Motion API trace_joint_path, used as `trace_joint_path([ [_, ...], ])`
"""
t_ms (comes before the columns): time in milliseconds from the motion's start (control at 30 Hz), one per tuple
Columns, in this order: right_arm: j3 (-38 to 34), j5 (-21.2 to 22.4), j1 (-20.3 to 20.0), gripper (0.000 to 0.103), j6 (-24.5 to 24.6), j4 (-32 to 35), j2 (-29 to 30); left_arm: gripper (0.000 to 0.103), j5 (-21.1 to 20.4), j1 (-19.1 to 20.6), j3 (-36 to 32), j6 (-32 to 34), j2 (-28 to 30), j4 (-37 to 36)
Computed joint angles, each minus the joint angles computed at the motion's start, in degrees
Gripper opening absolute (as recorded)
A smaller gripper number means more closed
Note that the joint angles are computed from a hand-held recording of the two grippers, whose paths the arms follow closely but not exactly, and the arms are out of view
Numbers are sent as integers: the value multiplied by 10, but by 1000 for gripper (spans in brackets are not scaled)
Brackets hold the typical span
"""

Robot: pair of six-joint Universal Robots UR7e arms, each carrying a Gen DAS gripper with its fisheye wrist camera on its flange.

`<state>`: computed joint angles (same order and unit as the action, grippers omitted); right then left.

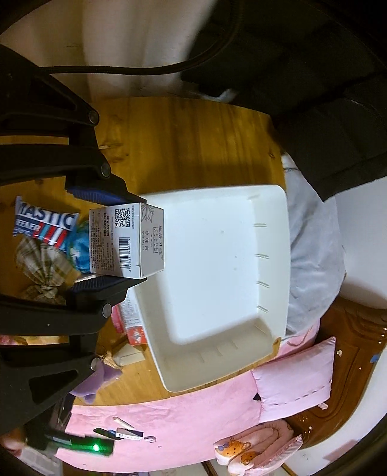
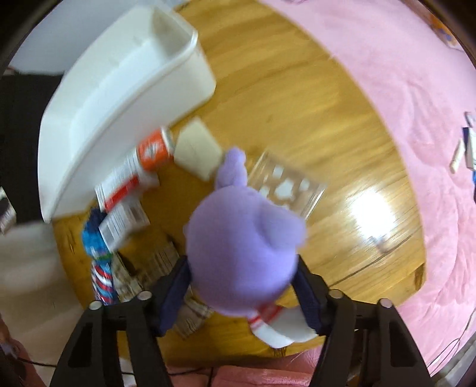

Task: Organize objects
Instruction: 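Carry the white box over the white tray with the left gripper while the right gripper carries the plush toy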

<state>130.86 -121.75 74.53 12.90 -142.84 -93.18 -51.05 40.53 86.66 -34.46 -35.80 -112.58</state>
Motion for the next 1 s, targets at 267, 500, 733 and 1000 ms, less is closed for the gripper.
trace_joint_path([
  [267, -44, -11, 9, 37, -3, -42, 18, 45, 5, 11, -8, 41, 14, -51],
  [500, -54, 12, -15, 70, 46, 31, 16, 45, -2, 21, -23, 54, 29, -65],
  [733, -61, -7, -33, 82, 104, 110, 32, 45, -9, 31, -36, 74, 45, -80],
  [1000, -52, 47, -69, 83, 121, 98, 58, 45, -16, 40, -43, 86, 53, -87],
])
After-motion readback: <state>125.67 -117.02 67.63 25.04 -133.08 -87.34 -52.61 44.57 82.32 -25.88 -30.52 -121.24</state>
